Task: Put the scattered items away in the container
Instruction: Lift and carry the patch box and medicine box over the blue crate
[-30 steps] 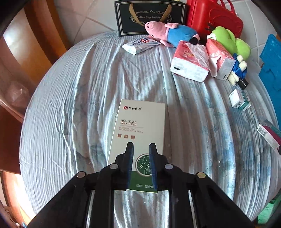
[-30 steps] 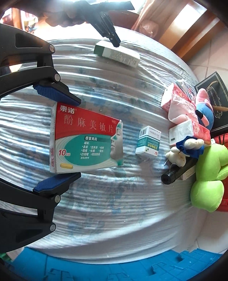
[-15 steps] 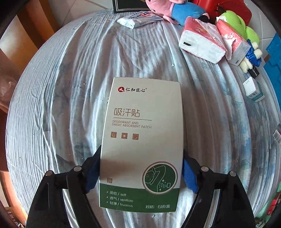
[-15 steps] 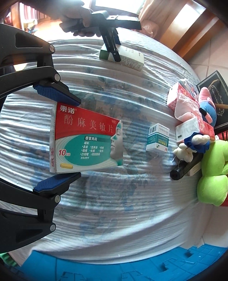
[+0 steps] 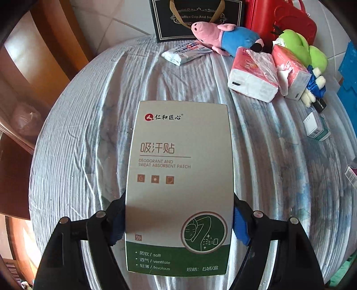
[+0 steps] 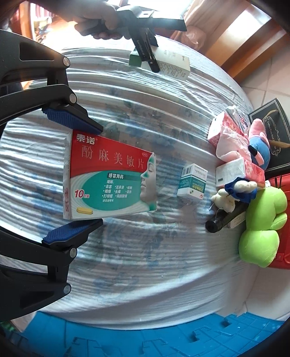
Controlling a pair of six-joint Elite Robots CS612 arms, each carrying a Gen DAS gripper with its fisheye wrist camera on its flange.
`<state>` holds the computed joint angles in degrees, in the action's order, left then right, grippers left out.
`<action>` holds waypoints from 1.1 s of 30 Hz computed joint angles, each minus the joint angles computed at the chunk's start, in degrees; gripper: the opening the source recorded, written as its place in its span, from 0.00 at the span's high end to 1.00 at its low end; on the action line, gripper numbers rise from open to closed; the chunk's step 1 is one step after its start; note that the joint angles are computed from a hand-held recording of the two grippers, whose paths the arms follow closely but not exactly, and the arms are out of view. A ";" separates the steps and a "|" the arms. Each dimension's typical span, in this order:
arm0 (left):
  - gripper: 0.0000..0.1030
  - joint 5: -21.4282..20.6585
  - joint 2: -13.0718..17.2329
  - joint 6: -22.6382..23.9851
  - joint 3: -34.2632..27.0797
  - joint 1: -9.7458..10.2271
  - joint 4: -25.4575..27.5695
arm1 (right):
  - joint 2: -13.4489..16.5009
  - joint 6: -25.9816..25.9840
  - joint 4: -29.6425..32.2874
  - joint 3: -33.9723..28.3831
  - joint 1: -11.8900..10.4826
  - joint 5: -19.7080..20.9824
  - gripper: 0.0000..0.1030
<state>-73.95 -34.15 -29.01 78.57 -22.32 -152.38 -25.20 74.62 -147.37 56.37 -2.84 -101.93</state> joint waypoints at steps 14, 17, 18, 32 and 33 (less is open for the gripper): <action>0.26 5.18 -6.59 -5.02 6.01 -3.11 -2.08 | -3.33 -0.46 -3.55 3.62 1.98 -8.44 0.28; 0.26 6.45 -7.47 -5.34 6.36 -4.08 -1.67 | -4.46 0.13 -5.66 5.39 2.54 -10.37 0.28; 0.26 6.66 -7.74 -5.43 6.53 -4.35 -1.79 | -4.85 0.23 -6.41 6.02 2.74 -11.04 0.28; 0.27 11.19 -11.75 -8.62 6.68 -8.95 -5.10 | -12.71 -2.39 -14.01 17.34 5.76 -22.01 0.28; 0.26 11.82 -11.89 -8.59 6.41 -9.43 -5.38 | -13.25 -2.76 -14.45 18.13 5.97 -22.72 0.28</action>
<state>-62.13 -46.04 -37.60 84.99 -31.75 -157.76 -38.45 71.85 -161.83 74.50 3.13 -124.65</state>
